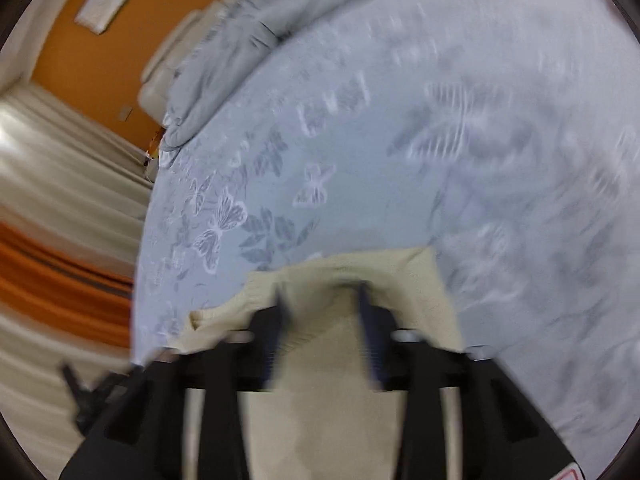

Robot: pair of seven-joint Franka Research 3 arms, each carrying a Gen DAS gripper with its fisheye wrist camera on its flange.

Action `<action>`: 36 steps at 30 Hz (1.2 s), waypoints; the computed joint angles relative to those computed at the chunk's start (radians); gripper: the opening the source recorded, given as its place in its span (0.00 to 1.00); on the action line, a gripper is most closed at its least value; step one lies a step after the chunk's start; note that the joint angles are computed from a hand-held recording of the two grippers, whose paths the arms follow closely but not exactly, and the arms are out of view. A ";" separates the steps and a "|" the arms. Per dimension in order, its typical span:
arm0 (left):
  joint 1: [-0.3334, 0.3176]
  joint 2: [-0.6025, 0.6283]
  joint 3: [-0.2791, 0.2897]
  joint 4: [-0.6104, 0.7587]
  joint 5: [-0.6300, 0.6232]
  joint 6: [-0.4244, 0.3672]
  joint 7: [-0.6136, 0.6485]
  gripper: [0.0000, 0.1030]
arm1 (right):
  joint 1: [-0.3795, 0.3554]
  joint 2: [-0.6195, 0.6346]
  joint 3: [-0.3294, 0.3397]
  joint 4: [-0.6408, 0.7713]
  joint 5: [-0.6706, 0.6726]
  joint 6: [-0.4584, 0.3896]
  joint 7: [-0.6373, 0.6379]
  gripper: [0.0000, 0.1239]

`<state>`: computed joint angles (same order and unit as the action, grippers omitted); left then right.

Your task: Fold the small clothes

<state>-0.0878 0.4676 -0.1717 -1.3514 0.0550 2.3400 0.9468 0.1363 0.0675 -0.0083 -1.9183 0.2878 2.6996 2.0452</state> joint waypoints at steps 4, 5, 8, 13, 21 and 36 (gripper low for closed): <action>0.005 -0.143 0.013 -0.192 0.055 0.170 0.026 0.64 | 0.006 -0.082 -0.002 -0.080 -0.258 0.020 0.070 0.57; 0.006 -0.177 0.017 -0.239 0.075 0.199 0.037 0.73 | 0.003 -0.074 0.002 -0.069 -0.296 -0.024 0.064 0.57; 0.016 -0.186 0.011 -0.263 0.073 0.184 0.078 0.80 | 0.002 -0.012 0.002 -0.008 -0.310 -0.113 0.031 0.57; 0.019 -0.075 -0.013 -0.128 0.001 0.027 0.135 0.80 | 0.017 0.098 -0.002 0.103 -0.260 -0.179 -0.004 0.51; -0.050 -0.045 0.007 -0.075 0.110 -0.005 0.112 0.80 | 0.050 0.070 -0.010 0.094 -0.250 -0.118 -0.010 0.06; -0.067 -0.092 0.013 -0.138 0.165 -0.044 0.098 0.80 | 0.086 0.037 -0.040 0.087 -0.493 -0.201 0.169 0.16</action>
<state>-0.1548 0.3755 -0.1590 -1.4895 0.2198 2.2965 1.0451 0.2223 0.1049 -0.0488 -1.8311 -0.2055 2.4986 2.2138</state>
